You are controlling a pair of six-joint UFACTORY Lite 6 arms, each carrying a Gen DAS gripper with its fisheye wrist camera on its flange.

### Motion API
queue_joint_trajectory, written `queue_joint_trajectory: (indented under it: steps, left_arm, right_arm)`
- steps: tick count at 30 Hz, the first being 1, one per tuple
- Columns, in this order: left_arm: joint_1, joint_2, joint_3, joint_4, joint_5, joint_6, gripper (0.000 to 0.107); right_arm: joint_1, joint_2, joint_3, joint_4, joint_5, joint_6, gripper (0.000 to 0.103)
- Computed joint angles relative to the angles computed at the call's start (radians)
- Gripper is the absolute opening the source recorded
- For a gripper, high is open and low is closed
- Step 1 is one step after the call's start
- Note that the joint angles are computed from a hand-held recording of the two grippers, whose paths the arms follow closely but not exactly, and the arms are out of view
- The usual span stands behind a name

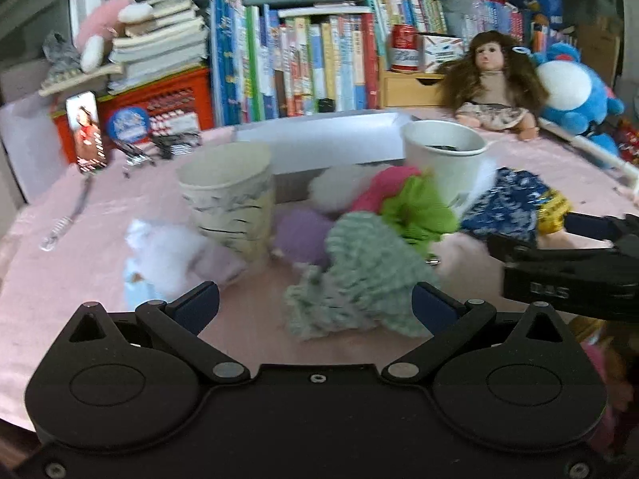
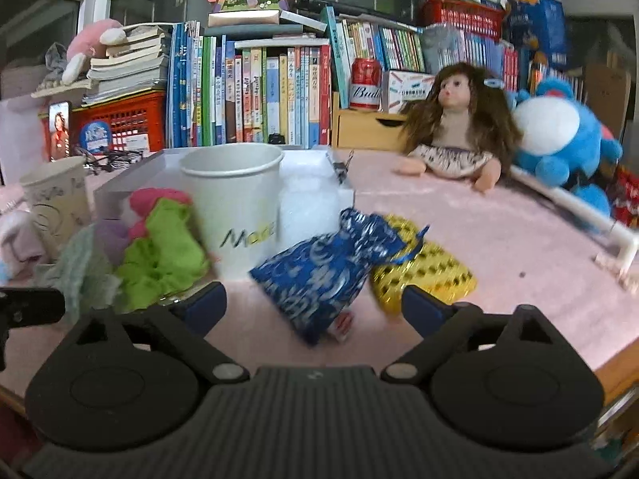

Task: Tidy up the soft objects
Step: 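Grasp the green gingham cloth with the left tool while the right tool grasps the blue floral pouch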

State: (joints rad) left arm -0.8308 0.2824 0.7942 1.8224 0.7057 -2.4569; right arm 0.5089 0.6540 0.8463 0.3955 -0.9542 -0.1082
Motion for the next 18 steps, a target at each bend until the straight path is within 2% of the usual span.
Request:
queue_joint_trajectory:
  steps: [3,18]
  left_arm:
    - [0.0,0.034,0.031,0.032,-0.029,-0.047,0.103]
    - [0.026,0.231,0.176,0.069,-0.051,-0.125,0.103]
  right_arm:
    - [-0.006,0.031,0.043,0.01,0.009,-0.042,0.092]
    - [-0.002,0.151,0.201,0.021,0.042,-0.178,0.09]
